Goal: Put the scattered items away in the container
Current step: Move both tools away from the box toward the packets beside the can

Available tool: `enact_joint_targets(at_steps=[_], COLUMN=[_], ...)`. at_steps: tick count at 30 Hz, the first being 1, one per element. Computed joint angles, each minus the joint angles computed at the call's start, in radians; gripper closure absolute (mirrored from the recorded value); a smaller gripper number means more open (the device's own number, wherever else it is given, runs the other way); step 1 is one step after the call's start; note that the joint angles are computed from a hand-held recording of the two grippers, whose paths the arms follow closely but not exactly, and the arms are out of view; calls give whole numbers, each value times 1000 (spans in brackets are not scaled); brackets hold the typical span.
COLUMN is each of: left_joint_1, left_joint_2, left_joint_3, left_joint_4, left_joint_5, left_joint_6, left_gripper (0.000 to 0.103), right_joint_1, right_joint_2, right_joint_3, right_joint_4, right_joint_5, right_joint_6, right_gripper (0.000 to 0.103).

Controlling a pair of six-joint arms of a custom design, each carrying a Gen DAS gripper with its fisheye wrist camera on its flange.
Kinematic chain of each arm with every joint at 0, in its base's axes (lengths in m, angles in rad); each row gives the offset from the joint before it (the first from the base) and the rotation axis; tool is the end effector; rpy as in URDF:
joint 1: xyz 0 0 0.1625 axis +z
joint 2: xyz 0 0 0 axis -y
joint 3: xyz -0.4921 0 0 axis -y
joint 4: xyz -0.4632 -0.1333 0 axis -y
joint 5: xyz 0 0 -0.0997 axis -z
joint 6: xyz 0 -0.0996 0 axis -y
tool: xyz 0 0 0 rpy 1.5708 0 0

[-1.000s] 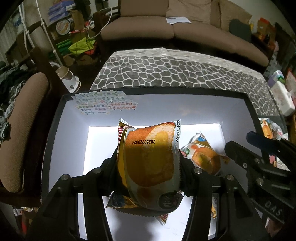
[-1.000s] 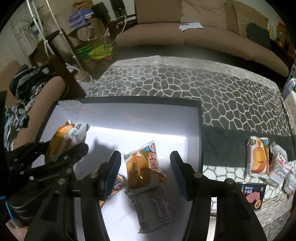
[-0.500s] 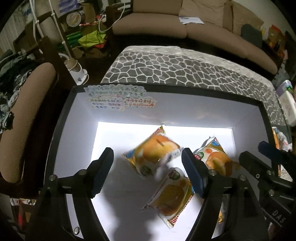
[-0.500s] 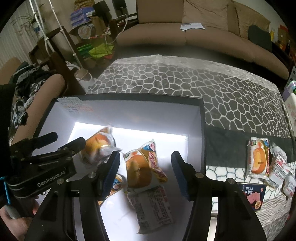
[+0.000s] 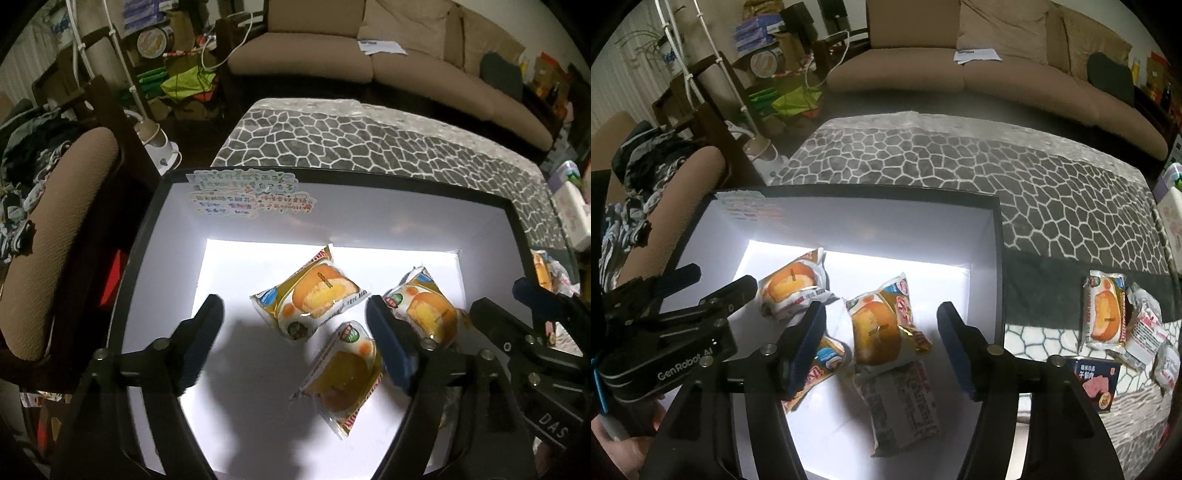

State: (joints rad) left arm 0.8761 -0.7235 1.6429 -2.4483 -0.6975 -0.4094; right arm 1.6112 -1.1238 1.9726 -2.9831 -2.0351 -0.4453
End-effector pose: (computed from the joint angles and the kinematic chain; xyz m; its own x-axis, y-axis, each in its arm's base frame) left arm -0.3169 -0.7078 0.0518 -0.6884 0.0943 -0.7192 0.3985 0.8776 -0.2664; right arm 0.1149 -0.6466 0.2366 -0.8003 -0.1807 0.5717 -0.4198 0.8497 -0.3190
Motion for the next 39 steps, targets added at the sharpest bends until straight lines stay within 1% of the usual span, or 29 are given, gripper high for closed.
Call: enact_joint_targets(at_steps=[1, 2, 3, 4, 9, 20, 23, 25, 29, 33, 39], left_joint_1=[-4, -8, -10, -12, -36, -118, -146, -167, -211, -245, -287], left_joint_2=[-4, -8, -16, -28, -76, -148, -163, -172, -175, -167, -142], left_joint_3=[4, 8, 15, 28, 83, 162, 187, 201, 218, 226, 234], left_joint_4=[7, 24, 29, 24, -6, 30, 15, 15, 20, 27, 43], left_joint_5=[7, 22, 21, 14, 13, 23, 23, 30, 32, 25, 3], left_joint_6=[-9, -27, -35, -39, -70, -155, -177, -201, -231, -259, -308], left_gripper=[8, 4, 0, 0, 0, 0, 0, 0, 0, 0, 0], right_joint_1=[0, 1, 2, 4, 8, 1, -16, -24, -48, -70, -125], right_joint_2=[-6, -11, -16, -21, -68, -220, -274, -303, -372, -428, -527], right_joint_3=[4, 8, 13, 19, 50, 133, 156, 170, 202, 226, 256], right_joint_4=[4, -4, -11, -23, -31, -22, 4, 11, 20, 33, 67], right_joint_5=[5, 3, 1, -4, -4, 25, 56, 53, 71, 81, 124], right_joint_6=[5, 13, 17, 15, 6, -6, -15, -24, -47, -71, -94], right_gripper=[17, 13, 6, 0, 0, 0, 0, 0, 0, 0, 0])
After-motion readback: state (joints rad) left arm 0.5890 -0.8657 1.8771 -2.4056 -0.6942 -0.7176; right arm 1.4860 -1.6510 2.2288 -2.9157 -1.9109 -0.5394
